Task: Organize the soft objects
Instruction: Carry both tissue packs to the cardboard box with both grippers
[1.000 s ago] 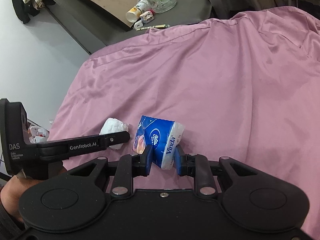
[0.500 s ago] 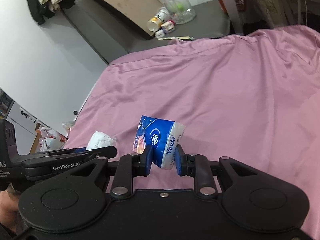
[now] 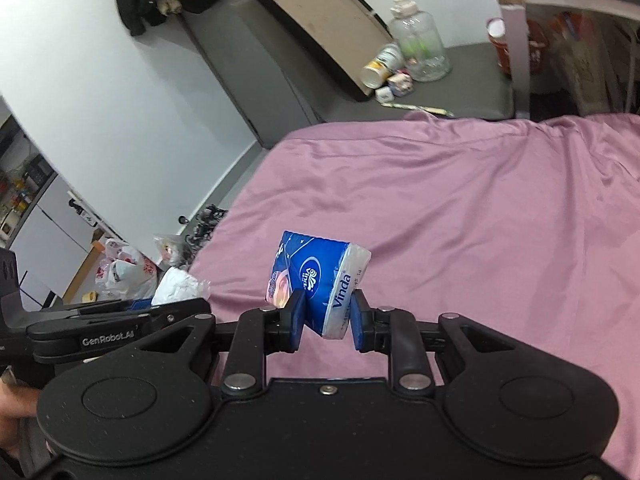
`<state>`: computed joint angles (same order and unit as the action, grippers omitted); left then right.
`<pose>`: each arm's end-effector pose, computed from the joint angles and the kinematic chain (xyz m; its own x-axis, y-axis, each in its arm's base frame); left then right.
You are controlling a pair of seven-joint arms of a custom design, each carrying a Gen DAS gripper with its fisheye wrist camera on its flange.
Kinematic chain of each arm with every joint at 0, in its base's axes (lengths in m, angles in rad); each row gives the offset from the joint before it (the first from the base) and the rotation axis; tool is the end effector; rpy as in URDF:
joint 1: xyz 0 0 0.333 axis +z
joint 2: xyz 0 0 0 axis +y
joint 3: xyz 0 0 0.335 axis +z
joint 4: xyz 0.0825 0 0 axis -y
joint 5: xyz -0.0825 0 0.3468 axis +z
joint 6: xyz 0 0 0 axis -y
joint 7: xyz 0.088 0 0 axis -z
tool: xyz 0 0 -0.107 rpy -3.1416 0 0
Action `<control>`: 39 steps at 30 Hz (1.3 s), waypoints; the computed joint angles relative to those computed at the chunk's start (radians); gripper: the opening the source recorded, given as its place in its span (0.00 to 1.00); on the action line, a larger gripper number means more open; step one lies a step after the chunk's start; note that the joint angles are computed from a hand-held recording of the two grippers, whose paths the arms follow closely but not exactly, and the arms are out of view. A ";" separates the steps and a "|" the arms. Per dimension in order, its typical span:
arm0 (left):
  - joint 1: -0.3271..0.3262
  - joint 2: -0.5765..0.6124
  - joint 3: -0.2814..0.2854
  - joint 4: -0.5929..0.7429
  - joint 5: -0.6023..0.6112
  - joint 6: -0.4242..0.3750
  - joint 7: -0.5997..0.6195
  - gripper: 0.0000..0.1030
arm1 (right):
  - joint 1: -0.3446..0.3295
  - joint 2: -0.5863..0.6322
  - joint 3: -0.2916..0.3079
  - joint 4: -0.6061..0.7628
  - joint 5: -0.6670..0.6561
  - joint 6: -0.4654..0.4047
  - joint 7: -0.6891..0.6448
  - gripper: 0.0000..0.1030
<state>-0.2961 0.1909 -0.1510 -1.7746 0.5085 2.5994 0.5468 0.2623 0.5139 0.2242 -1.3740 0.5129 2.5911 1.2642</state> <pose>0.5666 -0.2737 0.5541 0.1550 -0.9651 0.2110 -0.7372 -0.2552 -0.6257 0.6642 0.2927 0.5330 0.4764 -0.7915 -0.3829 -0.7498 -0.1384 -0.6470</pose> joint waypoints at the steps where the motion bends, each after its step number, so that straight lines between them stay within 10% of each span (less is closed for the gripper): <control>1: 0.001 -0.023 0.004 -0.026 0.008 0.003 -0.012 0.35 | 0.004 -0.008 0.004 -0.008 0.001 0.008 -0.001 0.23; 39: 0.329 -0.578 -0.076 -0.681 -0.082 0.238 0.038 0.35 | 0.180 -0.067 0.066 -0.112 -0.001 0.155 0.046 0.23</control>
